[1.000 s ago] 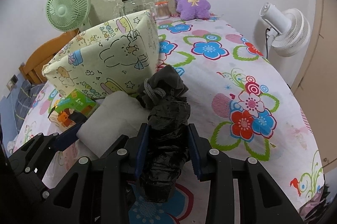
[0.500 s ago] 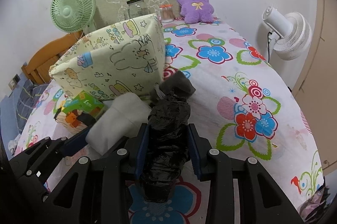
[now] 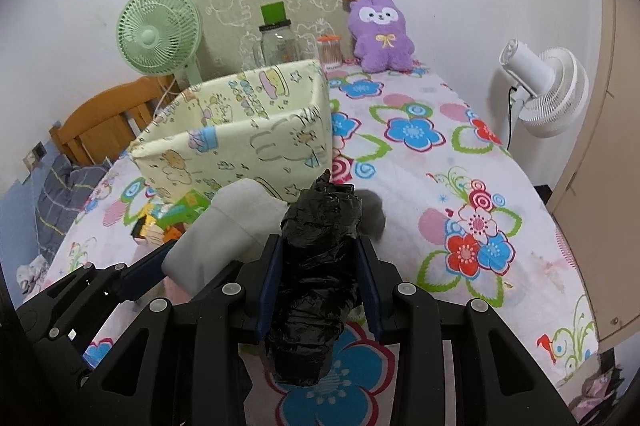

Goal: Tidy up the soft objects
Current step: 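Grasp the black bundle with the right tool while the left tool grasps the white cloth, then carry the white cloth and black bundle together over the yellow fabric box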

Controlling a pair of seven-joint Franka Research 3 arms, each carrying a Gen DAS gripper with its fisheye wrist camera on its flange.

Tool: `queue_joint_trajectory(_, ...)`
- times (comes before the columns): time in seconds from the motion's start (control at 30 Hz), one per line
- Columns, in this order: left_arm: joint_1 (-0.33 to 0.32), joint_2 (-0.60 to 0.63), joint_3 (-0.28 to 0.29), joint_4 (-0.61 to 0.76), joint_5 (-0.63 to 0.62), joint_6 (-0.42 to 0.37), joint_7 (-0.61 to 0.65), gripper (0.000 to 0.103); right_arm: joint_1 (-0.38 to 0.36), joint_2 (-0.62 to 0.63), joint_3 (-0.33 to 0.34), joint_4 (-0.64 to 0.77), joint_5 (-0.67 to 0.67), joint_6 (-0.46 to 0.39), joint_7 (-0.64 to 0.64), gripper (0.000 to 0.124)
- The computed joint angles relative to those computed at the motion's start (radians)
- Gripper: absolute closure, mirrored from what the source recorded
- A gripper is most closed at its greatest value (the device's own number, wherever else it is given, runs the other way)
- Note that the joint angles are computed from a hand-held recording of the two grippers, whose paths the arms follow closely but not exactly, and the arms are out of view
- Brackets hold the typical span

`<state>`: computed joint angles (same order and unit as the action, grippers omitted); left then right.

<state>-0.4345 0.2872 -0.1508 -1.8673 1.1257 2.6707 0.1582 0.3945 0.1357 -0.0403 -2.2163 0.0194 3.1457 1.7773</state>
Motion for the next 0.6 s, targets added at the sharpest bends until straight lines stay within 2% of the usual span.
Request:
queue_joint_trajectory(0.13,0.004,-0.025,0.001,-0.013,0.011,-0.003,-0.016,0.059,0.026,-0.014,-0.024,0.004,-0.046,-0.004,0.034,0.084)
queue_joint_trajectory(0.33,0.014,-0.058,-0.008,-0.02,0.04,-0.024,-0.037,0.059,0.007,-0.027,0.001,0.019,-0.055,0.001,0.031,0.084)
queue_joint_trajectory(0.6,0.027,-0.082,-0.024,-0.015,0.058,-0.039,-0.038,0.059,0.004,-0.049,0.002,0.031,-0.097,0.0,0.066,0.084)
